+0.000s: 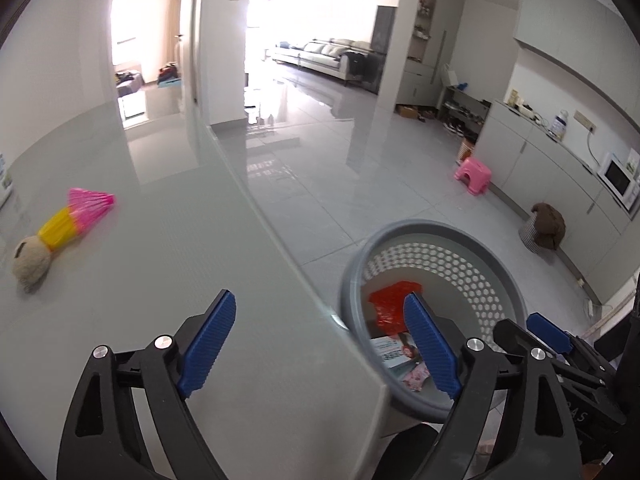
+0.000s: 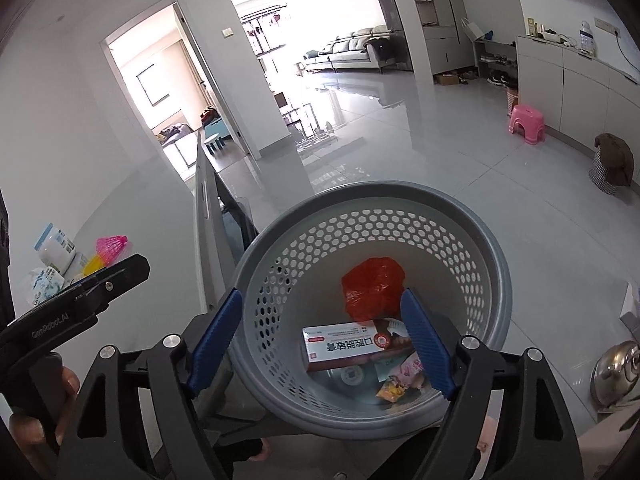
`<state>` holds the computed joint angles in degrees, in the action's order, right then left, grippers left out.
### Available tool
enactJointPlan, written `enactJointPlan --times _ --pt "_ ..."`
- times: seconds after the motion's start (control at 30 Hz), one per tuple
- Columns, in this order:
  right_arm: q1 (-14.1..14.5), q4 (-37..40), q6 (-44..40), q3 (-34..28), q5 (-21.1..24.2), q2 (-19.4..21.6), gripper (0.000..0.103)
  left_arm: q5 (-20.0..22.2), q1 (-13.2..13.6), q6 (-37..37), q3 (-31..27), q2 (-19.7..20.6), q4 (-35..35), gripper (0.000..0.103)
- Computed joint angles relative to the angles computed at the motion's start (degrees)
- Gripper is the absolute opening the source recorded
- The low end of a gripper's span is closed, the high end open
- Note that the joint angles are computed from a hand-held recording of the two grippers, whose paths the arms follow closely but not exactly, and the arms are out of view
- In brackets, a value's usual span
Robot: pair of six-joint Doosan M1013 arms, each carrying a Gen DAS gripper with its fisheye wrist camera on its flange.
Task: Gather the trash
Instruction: 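Withdraw both tools from the basket back toward the table, then close the left tool on the fluffy beige ball and lift it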
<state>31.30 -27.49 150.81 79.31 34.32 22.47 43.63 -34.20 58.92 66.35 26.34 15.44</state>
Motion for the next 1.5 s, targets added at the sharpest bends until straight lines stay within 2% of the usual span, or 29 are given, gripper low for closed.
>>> enactJointPlan --times 0.27,0.4,0.6,0.8,0.93,1.5 --pt "2.15 3.53 -7.70 -5.54 -1.31 3.33 0.086 -0.47 2.44 -13.92 6.52 -4.69 13.19 0.090" --pt "3.35 6.17 -12.81 -9.79 -1.11 5.94 0.087 1.74 4.33 -20.74 9.02 -6.47 19.82 0.093" --pt "4.73 11.99 -21.19 -15.76 -0.66 9.67 0.087 5.47 8.08 -26.46 11.21 -7.41 24.65 0.095" --pt "6.07 14.56 -26.50 -20.64 1.33 12.54 0.087 6.73 11.64 -27.94 12.02 -7.30 24.65 0.095" --pt "6.44 16.21 -27.74 -24.03 3.32 14.66 0.087 5.89 13.15 -26.77 11.89 -6.92 22.55 0.095" --pt "6.87 17.35 -28.11 -37.06 8.80 22.02 0.087 4.99 16.25 -15.77 5.67 -1.46 13.17 0.094"
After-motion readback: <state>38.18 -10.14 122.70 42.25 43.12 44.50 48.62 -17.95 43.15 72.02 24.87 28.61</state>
